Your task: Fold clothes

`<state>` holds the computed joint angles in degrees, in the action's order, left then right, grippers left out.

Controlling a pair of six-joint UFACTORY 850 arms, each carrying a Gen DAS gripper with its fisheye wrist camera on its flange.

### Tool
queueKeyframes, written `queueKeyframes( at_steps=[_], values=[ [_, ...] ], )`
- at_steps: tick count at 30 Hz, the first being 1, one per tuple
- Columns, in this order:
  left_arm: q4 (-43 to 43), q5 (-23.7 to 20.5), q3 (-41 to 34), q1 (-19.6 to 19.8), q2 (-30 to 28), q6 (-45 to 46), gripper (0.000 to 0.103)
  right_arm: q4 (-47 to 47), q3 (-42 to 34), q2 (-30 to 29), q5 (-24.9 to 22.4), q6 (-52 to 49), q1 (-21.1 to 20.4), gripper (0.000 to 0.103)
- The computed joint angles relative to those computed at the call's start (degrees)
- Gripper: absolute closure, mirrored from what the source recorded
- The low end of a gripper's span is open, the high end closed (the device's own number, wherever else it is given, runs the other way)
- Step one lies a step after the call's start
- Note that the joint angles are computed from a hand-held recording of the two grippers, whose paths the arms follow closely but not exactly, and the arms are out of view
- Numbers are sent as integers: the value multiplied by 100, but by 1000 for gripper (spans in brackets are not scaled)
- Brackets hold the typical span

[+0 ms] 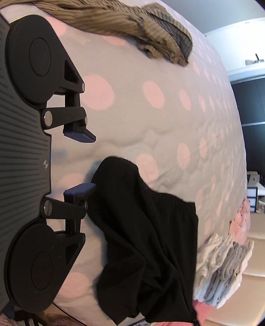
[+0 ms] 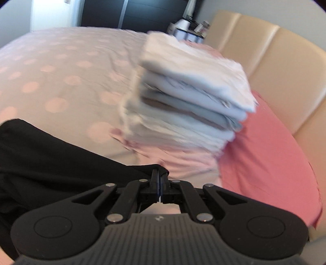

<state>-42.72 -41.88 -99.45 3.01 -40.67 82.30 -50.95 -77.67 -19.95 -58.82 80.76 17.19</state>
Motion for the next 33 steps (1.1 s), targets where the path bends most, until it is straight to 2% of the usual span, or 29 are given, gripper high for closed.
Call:
queueKeyframes(
  at_steps=[4, 6, 9, 13, 16, 20, 23, 26, 29, 33],
  values=[
    [-79, -290, -296, -159, -207, 19, 56, 386, 514, 289, -128, 146, -102, 102],
    [-20, -507, -577, -256, -405, -249, 52, 566, 723, 443, 29, 193, -114, 100],
    [244, -677, -1002, -379, -705, -918, 52, 551, 814, 563, 137, 276, -28, 94],
    [606, -687, -1445, -474, -1015, -1698, 52, 200, 641, 527, 335, 260, 106, 75],
    [869, -704, -1691, -514, -1200, -2167, 52, -84, 365, 359, 718, 145, 148, 71],
    [1014, -841, -1890, -532, -1382, -2546, 52, -26, -133, -67, 1678, -298, 15, 70],
    [915, -952, -1993, -516, -1476, -2683, 51, 241, -661, -564, 2387, -906, -129, 55],
    [915, -1061, -2119, -530, -1568, -2806, 51, 777, -1261, -1122, 2946, -1789, -271, 49],
    [917, -1117, -2170, -564, -1623, -2819, 52, 1766, -1996, -1735, 3133, -2874, -389, 49],
    [967, -1030, -2153, -606, -1641, -2803, 59, 2984, -2967, -2494, 2903, -4016, -533, 49]
  ],
)
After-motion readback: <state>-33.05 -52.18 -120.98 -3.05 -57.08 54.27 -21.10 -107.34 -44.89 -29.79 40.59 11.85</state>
